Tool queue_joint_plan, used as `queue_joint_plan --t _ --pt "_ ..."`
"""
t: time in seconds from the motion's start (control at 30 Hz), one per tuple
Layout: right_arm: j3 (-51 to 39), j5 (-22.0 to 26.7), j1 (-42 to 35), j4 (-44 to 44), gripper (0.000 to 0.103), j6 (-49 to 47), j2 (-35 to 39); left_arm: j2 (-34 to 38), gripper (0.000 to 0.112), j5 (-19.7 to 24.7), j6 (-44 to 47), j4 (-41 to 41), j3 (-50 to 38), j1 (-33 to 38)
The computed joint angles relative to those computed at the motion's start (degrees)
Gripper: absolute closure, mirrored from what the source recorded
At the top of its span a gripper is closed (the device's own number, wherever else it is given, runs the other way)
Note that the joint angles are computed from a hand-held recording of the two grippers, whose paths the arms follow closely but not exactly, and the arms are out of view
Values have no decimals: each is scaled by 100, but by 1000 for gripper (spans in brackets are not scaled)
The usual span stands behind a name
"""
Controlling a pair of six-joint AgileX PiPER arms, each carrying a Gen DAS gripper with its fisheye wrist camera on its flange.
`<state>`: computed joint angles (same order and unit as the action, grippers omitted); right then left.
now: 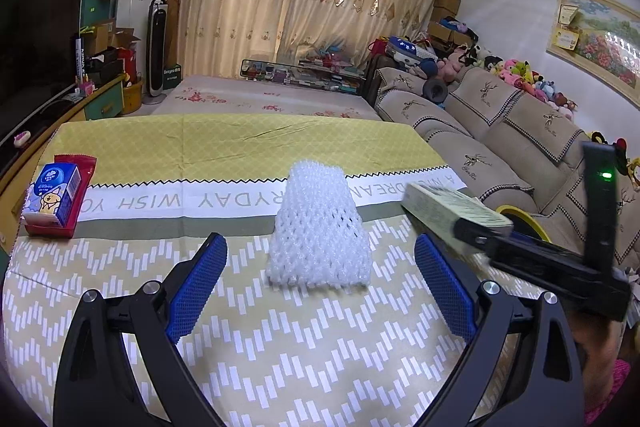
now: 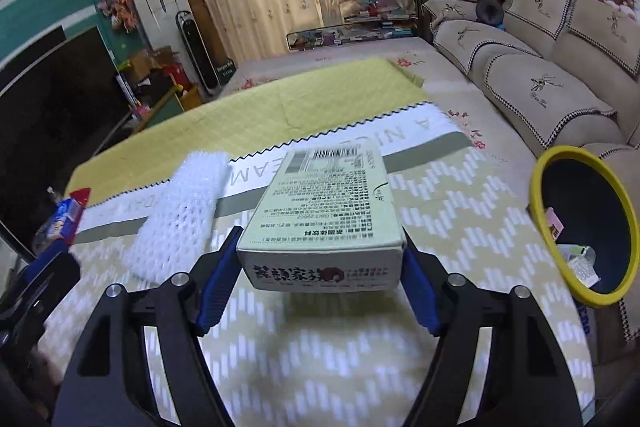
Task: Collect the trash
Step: 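Carry the printed box over the yellow bin and open the right gripper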
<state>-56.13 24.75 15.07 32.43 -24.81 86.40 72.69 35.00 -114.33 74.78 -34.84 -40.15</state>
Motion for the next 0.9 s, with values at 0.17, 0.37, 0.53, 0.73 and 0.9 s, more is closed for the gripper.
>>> queue_joint_plan --t 0.17,0.37,0.53,0.73,0.9 --pt "75 640 -717 836 34 -1092 -311 51 19 -1 -43 53 1 -20" --pt "139 1340 -1401 1466 34 -1942 -671 69 19 15 -105 111 1 -47" --pt "90 1551 -1866 1718 34 -2197 -710 94 19 31 -160 205 15 -88" --pt "-126 1434 -2668 1767 34 -2253 -448 141 19 -122 -78 186 10 8" --pt "-541 1066 -3324 1459 34 -1989 122 198 19 -163 -14 143 -31 22"
